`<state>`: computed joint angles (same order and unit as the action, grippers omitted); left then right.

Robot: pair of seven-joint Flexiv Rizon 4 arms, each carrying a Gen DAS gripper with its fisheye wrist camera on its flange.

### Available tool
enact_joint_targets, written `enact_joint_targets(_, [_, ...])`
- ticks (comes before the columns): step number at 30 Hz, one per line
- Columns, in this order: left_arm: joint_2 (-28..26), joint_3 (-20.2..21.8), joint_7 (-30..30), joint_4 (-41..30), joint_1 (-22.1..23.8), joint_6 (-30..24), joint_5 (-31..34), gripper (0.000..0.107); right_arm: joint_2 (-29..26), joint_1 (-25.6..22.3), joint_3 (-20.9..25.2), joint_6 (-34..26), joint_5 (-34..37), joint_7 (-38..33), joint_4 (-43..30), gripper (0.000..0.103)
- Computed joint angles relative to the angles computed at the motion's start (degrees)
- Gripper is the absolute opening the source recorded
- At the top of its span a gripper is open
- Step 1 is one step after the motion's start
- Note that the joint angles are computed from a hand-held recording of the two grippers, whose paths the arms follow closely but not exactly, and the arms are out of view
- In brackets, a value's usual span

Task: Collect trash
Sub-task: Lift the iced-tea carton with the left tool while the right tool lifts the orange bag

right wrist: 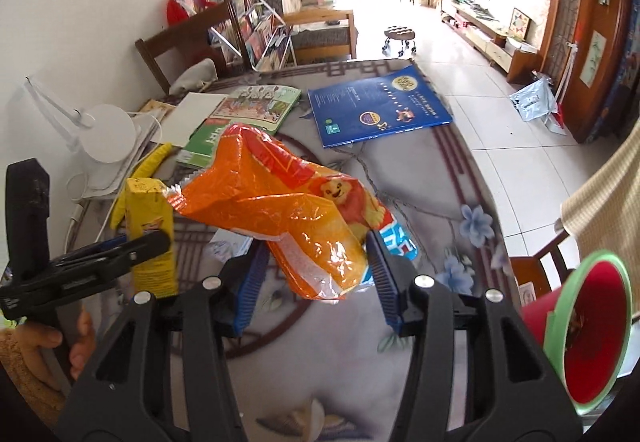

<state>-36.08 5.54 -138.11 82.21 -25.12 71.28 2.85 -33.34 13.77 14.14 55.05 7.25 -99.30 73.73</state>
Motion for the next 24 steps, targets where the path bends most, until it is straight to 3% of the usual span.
enact_joint_targets(11, [2.0,1.9,-3.39,-0.87,-4.77,-2.58,6.29,0.06,6.47,-1.17,0.42,5.24,1.94,1.3,8.97,0.049])
enact_joint_targets(24, [3.44,1.31,-5.42,-1.29,-5.26,-5.34,10.8,0.06,8.9,-1.33,0.62,7.53,2.14,1.3,12.94,0.049])
